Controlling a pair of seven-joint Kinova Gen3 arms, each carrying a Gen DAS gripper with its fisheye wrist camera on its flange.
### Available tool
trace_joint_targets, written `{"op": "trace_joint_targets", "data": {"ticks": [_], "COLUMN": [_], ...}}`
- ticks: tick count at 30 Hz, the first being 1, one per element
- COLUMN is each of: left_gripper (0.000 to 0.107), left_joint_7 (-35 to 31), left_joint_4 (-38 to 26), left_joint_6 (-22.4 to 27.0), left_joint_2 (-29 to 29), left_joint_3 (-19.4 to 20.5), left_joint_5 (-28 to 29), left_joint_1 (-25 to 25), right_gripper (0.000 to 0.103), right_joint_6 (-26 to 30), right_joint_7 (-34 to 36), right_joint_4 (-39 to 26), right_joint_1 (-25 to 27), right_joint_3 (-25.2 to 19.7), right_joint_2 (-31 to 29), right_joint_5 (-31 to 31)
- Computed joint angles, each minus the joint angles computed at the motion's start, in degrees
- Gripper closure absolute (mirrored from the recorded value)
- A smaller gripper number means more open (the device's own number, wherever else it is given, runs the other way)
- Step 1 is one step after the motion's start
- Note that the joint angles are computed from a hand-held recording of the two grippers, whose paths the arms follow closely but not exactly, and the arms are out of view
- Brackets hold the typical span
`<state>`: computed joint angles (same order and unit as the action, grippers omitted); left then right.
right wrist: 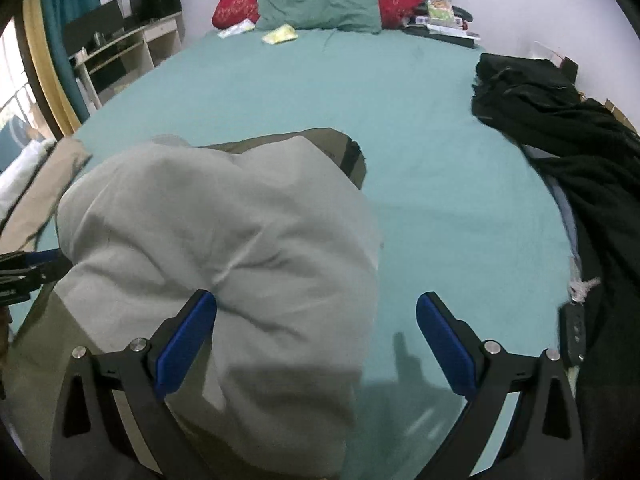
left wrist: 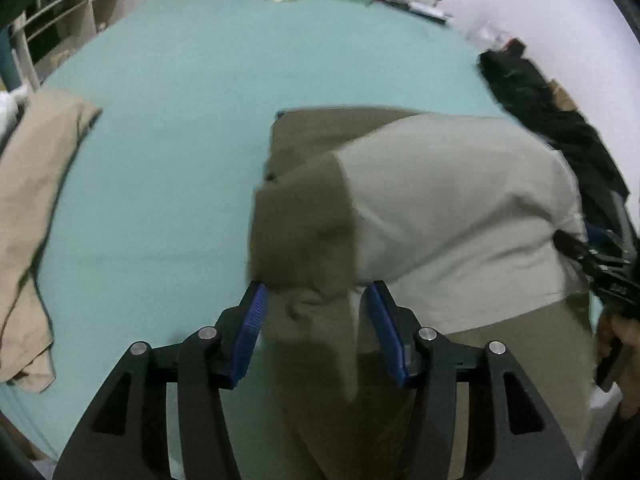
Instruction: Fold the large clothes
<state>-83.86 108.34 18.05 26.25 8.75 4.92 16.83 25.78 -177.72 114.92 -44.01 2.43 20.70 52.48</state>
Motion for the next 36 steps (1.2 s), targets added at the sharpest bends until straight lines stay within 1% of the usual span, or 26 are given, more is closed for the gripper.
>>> {"op": "trace_joint_targets", "data": {"ticks": [1,2,4,6,7,8,9,12,13,14,15,16,18,19,20,21,22,23,24,25,26,28,30,32,34,36], "left_gripper": [0.043,0.041,0.039,0.039,0.039,0.039,0.039,0.039,0.039,0.039,0.039,0.037,0.035,0.035,0.035,0.035,0.035,0.035,0.034,0.033,0.033,0.032,0.032,0.031,0.029,0.028], "left_joint_7": [-0.6,-2.1,-3.3,-3.0,-3.0,-3.8,-5.5,-10.3,-10.6,-10.0,-8.5,-6.2,-4.2,-4.1,-4.7,-5.8,-7.6,-9.1,-11.3,-12.7,-14.9,-19.5,-23.7,-24.8,-26.8,-29.0], "left_joint_4": [-1.0,-2.1,-3.5,-4.2,-3.9,-2.9,-2.0,3.5,5.3,7.1,8.4,9.0,8.2,7.3,6.0,4.6,3.7,3.2,3.1,3.4,3.4,1.7,-0.1,-0.9,-0.8,0.9], "left_joint_6": [0.5,1.1,1.3,1.5,0.7,-1.0,-2.2,-9.0,-11.3,-13.7,-15.3,-16.0,-14.6,-12.9,-10.6,-8.3,-6.1,-4.9,-4.6,-5.2,-4.9,-2.3,1.1,2.5,3.0,1.9], "left_joint_2": [1.4,2.8,4.1,4.1,4.0,3.6,3.2,0.9,-0.2,-1.2,-1.9,-1.8,0.3,1.9,3.5,5.7,7.8,9.1,9.6,10.3,11.9,17.1,22.4,24.9,25.2,24.8], "left_joint_3": [0.7,2.4,4.0,3.5,4.4,6.3,8.4,15.4,16.4,16.3,15.2,15.1,18.0,20.3,22.1,24.7,27.3,28.9,29.7,31.4,34.1,39.4,42.9,45.1,46.0,47.7], "left_joint_5": [0.7,2.4,3.2,2.9,3.0,4.1,5.5,11.9,13.1,13.5,13.8,13.2,12.7,12.0,11.3,11.0,11.5,12.1,13.1,13.2,14.2,17.8,21.2,21.1,22.5,24.7], "left_joint_1": [-1.2,-3.5,-5.4,-4.9,-5.8,-7.7,-10.3,-17.7,-19.1,-19.6,-19.5,-20.1,-23.8,-26.0,-27.6,-29.4,-31.5,-32.6,-32.8,-34.1,-36.4,-40.9,-44.0,-45.4,-46.2,-48.0], "right_gripper": [0.002,0.002,0.002,0.002,0.002,0.001,0.001,0.001,0.001,0.001,0.001,0.001,0.001,0.001,0.001,0.001,0.001,0.001,0.001,0.001,0.001,0.001,0.001,0.001,0.001,0.001], "right_joint_6": [-0.7,-0.6,-1.8,-3.0,-3.1,-3.0,-3.3,-4.0,-4.4,-4.4,-4.7,-4.6,-2.7,-2.0,-1.6,-1.0,-0.2,0.4,0.9,1.1,0.5,-2.0,-4.3,-5.4,-4.7,-3.7], "right_joint_7": [1.0,1.9,4.1,6.9,7.7,7.7,6.9,1.2,-1.1,-3.4,-5.7,-8.1,-11.5,-11.8,-11.3,-10.2,-8.3,-6.6,-5.8,-5.1,-5.2,-6.8,-8.5,-8.5,-7.7,-7.9], "right_joint_4": [-0.8,-1.5,-2.7,-3.5,-3.6,-3.5,-3.1,-0.8,0.7,1.7,3.2,4.3,5.7,6.1,6.5,6.5,6.3,6.1,6.0,5.8,5.9,6.6,7.1,7.0,6.5,6.2], "right_joint_1": [0.9,1.1,1.9,2.9,2.6,1.8,1.1,-1.7,-4.2,-5.8,-8.0,-9.4,-9.6,-8.1,-7.3,-6.4,-5.1,-4.0,-3.1,-2.2,-1.3,0.3,1.2,1.8,1.8,1.2], "right_joint_3": [-0.2,-0.1,0.2,0.3,0.9,1.6,2.4,4.8,7.0,8.1,9.9,10.6,9.0,6.9,5.7,4.6,3.1,1.8,0.8,-0.1,-0.7,-1.2,-1.1,-1.0,-1.1,-1.2], "right_joint_2": [1.4,2.1,3.7,4.3,4.2,4.0,3.7,1.3,-0.3,-1.2,-2.6,-3.6,-5.4,-6.1,-6.6,-6.8,-6.7,-6.5,-6.1,-5.7,-5.4,-4.7,-4.1,-3.8,-3.6,-3.5], "right_joint_5": [-0.3,-0.8,-2.0,-4.5,-5.3,-5.5,-4.8,-1.5,-0.3,1.3,2.6,4.2,6.1,6.2,5.3,4.1,2.1,0.8,0.3,0.1,0.6,2.9,4.7,5.0,4.8,5.1]}}
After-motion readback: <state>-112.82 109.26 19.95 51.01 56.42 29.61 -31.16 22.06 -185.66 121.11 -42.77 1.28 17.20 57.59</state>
